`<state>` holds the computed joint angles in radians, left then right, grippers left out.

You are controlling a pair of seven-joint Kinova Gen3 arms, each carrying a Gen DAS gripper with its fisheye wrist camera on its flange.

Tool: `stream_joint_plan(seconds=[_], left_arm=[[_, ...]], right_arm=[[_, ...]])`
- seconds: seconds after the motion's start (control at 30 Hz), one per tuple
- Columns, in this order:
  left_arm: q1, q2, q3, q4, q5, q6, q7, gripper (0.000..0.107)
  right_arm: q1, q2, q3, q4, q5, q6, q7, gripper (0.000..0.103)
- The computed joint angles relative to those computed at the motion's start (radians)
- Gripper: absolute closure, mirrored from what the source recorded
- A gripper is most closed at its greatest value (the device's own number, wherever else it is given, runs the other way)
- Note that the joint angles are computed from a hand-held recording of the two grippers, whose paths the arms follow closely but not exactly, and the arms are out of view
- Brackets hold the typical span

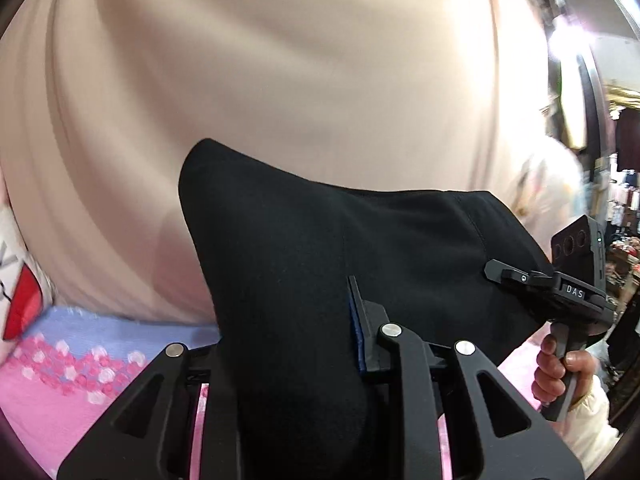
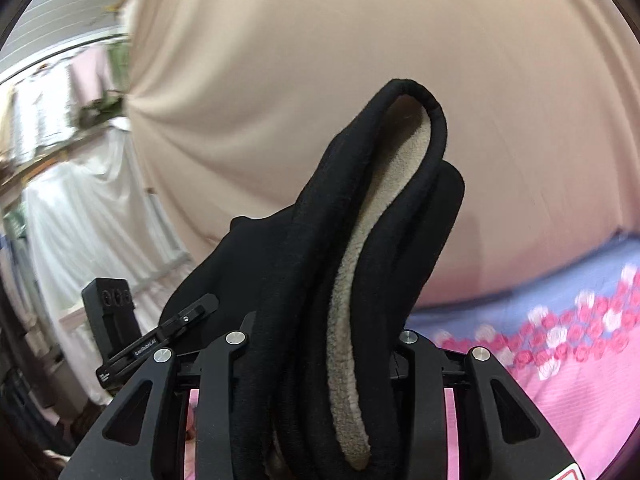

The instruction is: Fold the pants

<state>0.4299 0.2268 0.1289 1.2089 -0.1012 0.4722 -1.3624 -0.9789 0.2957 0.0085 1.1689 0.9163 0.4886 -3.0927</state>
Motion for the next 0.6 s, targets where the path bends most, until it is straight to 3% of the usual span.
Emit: stream_joint_plan(seconds=[0.1, 0.17, 0.3, 0.4, 0.47, 0.5, 0.53, 0.6], left_arm=[[0.019, 0.133, -0.054, -0.066, 0.028, 0.027, 0.02, 0.084], [0.024, 0.226, -0.088, -0.114, 0.07, 0.064, -0.001, 0.084], [-0.057, 0.386, -0.013, -0.228, 0.111, 0.212, 0.025, 0.084], [-0.115, 0.396, 0.013, -0.184, 0.218, 0.205, -0.037, 0.076], [-0.124, 0.393, 0.001, -0.179, 0.275, 0.216, -0.059, 0.069], [-0.106, 0.389, -0.031, -0.169, 0.282, 0.212, -0.046, 0.06], [-0.078, 0.376, -0.076, -0.145, 0.279, 0.193, -0.017, 0.045], [-0.039, 0.309, -0.137, -0.057, 0.271, 0.14, 0.038, 0.045]], right_arm=[[0.139, 0.071, -0.042, 0.031, -0.122, -0.078, 0.008, 0.07], [0.232, 0.124, -0.111, 0.026, -0.203, -0.072, 0.058, 0.07], [0.395, 0.242, -0.288, -0.035, -0.366, 0.033, 0.203, 0.069], [0.478, 0.271, -0.352, -0.02, -0.488, 0.04, 0.261, 0.064], [0.505, 0.26, -0.359, 0.013, -0.538, -0.004, 0.267, 0.062], [0.491, 0.256, -0.339, 0.014, -0.544, -0.002, 0.271, 0.057], [0.477, 0.254, -0.325, 0.005, -0.543, 0.016, 0.262, 0.055], [0.402, 0.211, -0.247, 0.008, -0.513, 0.092, 0.197, 0.046]])
